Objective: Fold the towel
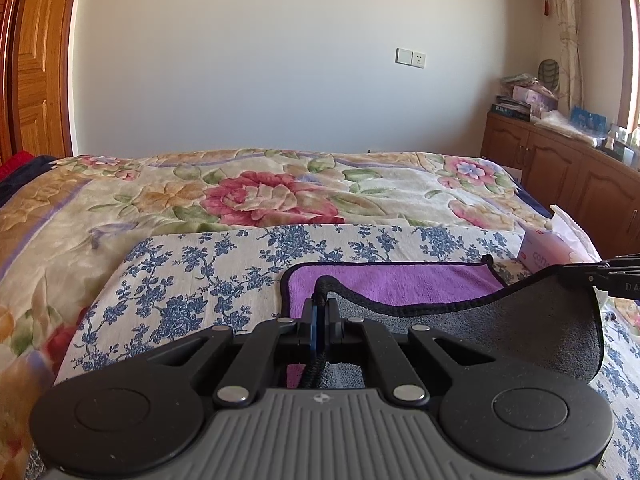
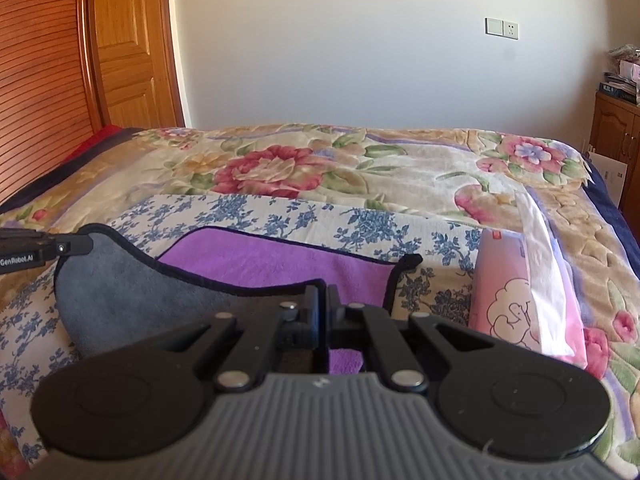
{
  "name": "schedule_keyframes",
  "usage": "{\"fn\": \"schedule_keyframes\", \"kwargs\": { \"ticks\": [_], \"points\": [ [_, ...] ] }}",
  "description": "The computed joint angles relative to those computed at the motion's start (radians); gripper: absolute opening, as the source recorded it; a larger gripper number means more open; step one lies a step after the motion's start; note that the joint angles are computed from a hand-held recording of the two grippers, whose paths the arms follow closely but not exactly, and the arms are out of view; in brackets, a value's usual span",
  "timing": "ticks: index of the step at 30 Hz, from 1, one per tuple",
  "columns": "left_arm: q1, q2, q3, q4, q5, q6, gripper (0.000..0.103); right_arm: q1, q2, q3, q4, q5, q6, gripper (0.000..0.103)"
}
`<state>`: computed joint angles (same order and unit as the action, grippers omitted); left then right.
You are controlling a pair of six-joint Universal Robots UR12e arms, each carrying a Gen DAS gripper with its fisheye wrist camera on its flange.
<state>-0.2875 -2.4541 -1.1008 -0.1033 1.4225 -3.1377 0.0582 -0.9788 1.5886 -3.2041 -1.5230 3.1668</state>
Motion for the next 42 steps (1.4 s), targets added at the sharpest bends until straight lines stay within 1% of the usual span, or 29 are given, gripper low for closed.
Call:
{"fn": "schedule_keyframes", "kwargs": {
  "ticks": [11,21,31,37,42],
  "points": [
    [-0.001,-0.017,0.034,-0.003,0.0,-0.008,0.004,-0.005,0.018,-0.026,-0.02,0.0,-0.001,0.004],
    [-0.007,-0.045,0.093,-0.027,0.003,0.007,0.004,-0.004,0.034,-0.05,-0.027,-0.008,-0.017,0.004],
    [-0.009,-0.069,0.142,-0.046,0.003,0.011,0.004,-0.009,0.045,-0.064,-0.03,-0.023,-0.008,0.004],
    [-0.01,-0.085,0.177,-0.065,0.015,0.02,0.004,-0.008,0.056,-0.082,-0.031,-0.032,-0.018,0.004],
    [-0.011,-0.103,0.215,-0.079,0.016,0.022,0.004,-0.009,0.062,-0.102,-0.018,-0.04,-0.056,0.004]
  ]
}}
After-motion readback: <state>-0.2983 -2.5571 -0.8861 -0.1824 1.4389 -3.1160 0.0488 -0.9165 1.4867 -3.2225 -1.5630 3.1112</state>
